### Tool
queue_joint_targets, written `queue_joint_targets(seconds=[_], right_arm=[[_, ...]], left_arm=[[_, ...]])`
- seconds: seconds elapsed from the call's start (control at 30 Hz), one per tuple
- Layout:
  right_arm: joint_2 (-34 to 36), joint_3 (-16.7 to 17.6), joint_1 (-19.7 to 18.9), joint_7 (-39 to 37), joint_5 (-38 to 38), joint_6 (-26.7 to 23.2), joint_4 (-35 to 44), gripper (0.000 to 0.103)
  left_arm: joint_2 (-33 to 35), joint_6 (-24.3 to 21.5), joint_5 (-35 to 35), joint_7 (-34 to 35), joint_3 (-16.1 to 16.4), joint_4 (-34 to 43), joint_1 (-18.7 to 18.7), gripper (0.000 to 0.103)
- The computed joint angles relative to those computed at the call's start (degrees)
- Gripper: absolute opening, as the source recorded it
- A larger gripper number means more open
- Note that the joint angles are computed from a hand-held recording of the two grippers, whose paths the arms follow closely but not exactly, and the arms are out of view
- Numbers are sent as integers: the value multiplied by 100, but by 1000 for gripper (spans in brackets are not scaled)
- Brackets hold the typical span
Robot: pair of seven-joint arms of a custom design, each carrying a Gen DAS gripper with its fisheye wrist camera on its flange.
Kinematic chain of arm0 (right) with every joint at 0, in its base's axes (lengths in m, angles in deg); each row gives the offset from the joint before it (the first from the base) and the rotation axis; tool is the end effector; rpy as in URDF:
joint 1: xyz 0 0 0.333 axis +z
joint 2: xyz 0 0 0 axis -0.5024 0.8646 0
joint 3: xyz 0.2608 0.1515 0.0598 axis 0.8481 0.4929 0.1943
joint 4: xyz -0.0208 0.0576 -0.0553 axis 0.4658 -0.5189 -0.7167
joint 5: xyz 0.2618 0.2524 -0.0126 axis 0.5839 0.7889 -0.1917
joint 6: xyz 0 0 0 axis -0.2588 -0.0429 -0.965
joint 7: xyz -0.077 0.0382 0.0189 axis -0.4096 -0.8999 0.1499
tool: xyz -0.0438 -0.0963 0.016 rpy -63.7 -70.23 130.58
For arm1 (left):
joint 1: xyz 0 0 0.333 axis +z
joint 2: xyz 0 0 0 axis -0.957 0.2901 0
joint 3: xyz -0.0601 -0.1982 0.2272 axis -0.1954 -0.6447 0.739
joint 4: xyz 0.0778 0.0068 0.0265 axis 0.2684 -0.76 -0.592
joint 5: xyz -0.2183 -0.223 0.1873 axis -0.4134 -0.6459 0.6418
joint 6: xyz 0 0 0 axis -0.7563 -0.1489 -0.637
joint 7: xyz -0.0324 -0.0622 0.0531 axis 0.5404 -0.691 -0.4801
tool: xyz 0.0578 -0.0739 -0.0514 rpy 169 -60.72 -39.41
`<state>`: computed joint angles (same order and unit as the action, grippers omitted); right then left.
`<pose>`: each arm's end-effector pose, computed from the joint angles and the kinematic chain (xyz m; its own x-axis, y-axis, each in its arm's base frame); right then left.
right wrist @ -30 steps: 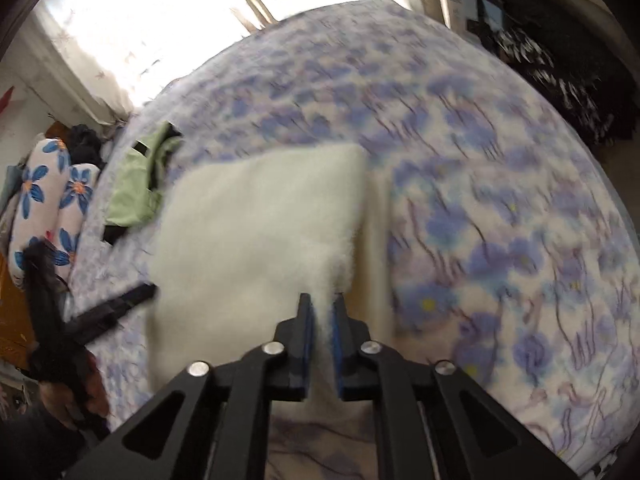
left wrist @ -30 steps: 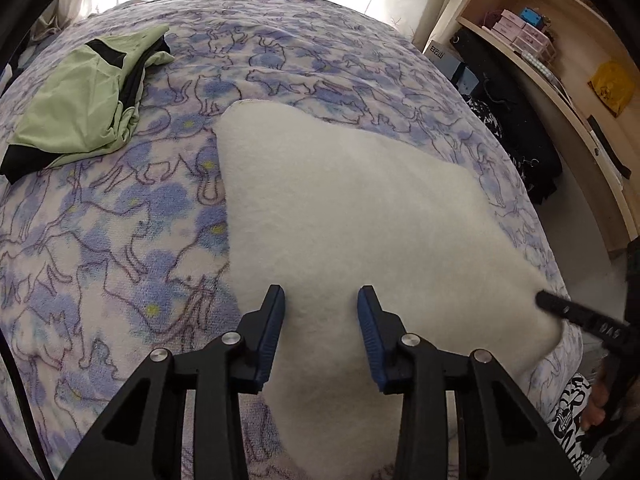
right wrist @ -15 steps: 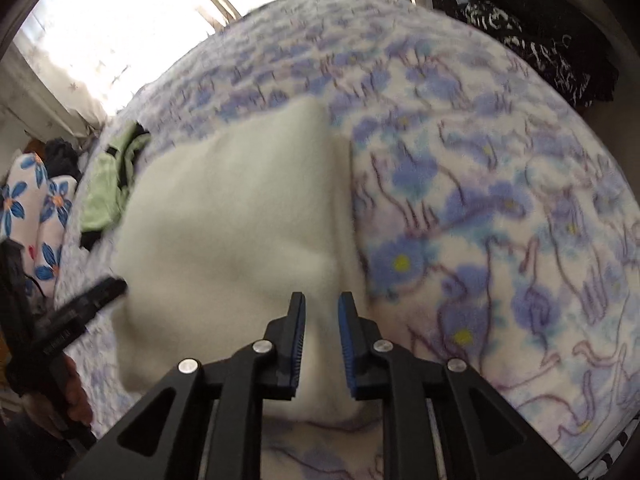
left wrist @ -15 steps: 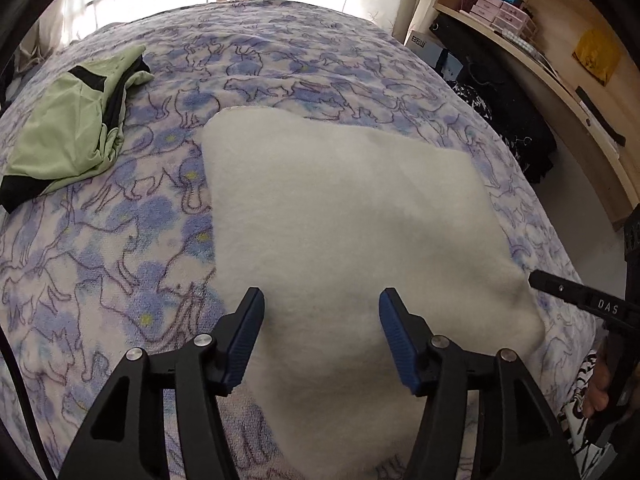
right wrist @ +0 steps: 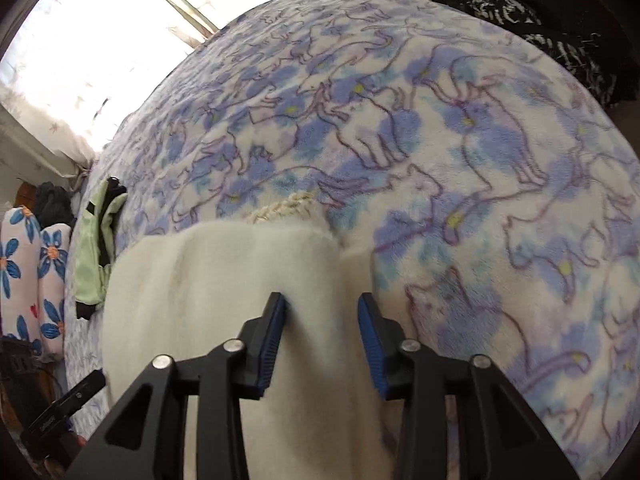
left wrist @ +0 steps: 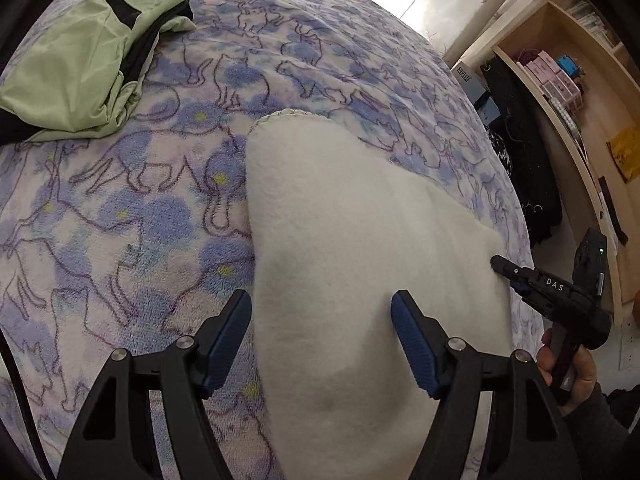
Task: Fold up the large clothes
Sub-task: 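Open the right tool and release the folded bundle, then hold both tools above it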
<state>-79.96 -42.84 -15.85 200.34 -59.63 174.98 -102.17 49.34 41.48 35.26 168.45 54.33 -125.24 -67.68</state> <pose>0.4922 0.1696 0.4105 -0.3692 -0.8681 -0.3318 -0.7947 0.4800 -0.3715 0.5747 -0.0354 0.4448 -0.1645 -0.8572 0.4880 -0.9642 0.0354 -0.2628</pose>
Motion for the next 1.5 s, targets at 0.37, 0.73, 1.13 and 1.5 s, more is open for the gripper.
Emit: queue_joint_targets(seconds=[0.37,0.73,1.13,1.5], right_arm=[[-100,33,-31,894,-669,-323,-51,19],[-683,645,428,1125,-1086,-422,-95,22],[-788,895,642,753,-1073,-926,-488,14],[-1526,1044,332,814,-572,-1215,-1039,0]], left_arm=[[-139,577,46,70,-27,-307,-149,68],[-1570,461,-232,970,295,-1337,-551,45],[-2101,620,-131,1545,608,-2090,-1097,40],[-2066,514,-84,1358,627,-2008,-1062,40]])
